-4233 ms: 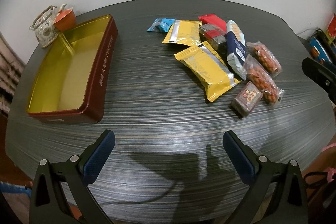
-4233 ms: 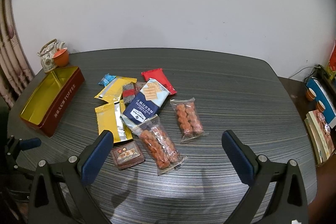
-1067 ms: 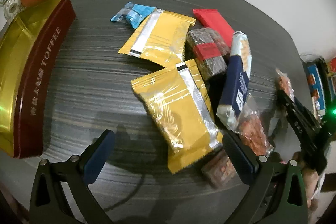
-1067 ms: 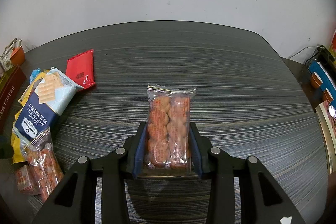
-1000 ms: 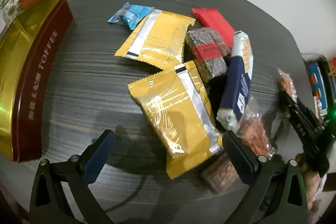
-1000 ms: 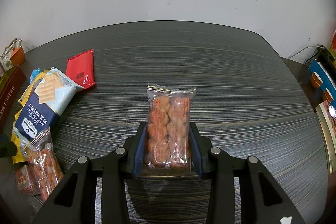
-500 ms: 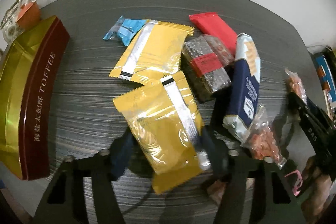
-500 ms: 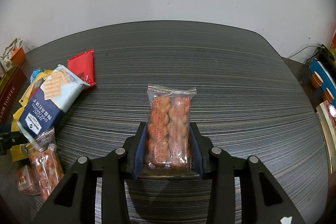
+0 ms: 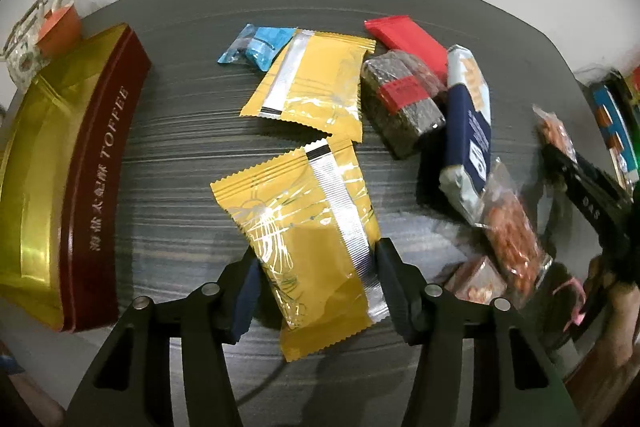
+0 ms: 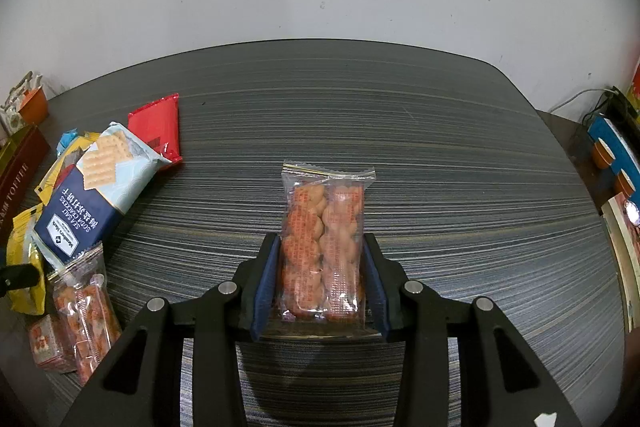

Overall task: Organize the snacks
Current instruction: 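Carry the yellow pastry packet into the gold tin tray and open the left gripper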

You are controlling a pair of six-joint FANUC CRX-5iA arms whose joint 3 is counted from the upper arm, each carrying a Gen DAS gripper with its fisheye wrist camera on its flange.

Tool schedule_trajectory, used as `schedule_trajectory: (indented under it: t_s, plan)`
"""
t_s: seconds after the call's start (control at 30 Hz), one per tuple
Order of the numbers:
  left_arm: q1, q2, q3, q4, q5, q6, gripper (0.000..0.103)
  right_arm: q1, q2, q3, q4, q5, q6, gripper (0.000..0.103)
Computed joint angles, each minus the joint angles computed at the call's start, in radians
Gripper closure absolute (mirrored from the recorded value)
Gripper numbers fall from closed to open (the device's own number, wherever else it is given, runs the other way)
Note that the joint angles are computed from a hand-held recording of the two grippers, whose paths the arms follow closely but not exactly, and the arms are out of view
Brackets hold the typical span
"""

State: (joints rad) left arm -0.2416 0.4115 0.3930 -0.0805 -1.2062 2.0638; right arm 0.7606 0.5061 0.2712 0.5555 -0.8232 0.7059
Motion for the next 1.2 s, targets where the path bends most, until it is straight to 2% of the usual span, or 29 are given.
schedule_trajectory:
  t_s: [0.27,0.63,0.87,1.07,1.2]
  plan:
    - [-0.016,-0.042,-0.025,-0.008,0.012,-0.023,0.048,-0.001,-0.001,0.000,-0.003,0.001,0.002,0.065]
    - [0.010,-0.159,-0.044,-0.065,-0.011,-0.049,0.049,-0.002,-0.002,0.000,-0.005,0.001,0.005,0.065]
    - [0.085,-0.230,-0.072,-0.117,-0.042,-0.048,0.049,-0.002,-0.001,0.001,-0.006,0.001,0.005,0.065]
    - [0.163,-0.239,-0.100,-0.162,-0.093,-0.033,0.049,-0.002,-0.003,-0.001,-0.006,0.002,0.005,0.065]
    - [0.202,-0.239,-0.132,-0.165,-0.097,-0.031,0.049,-0.002,-0.002,-0.001,-0.006,0.001,0.005,0.065]
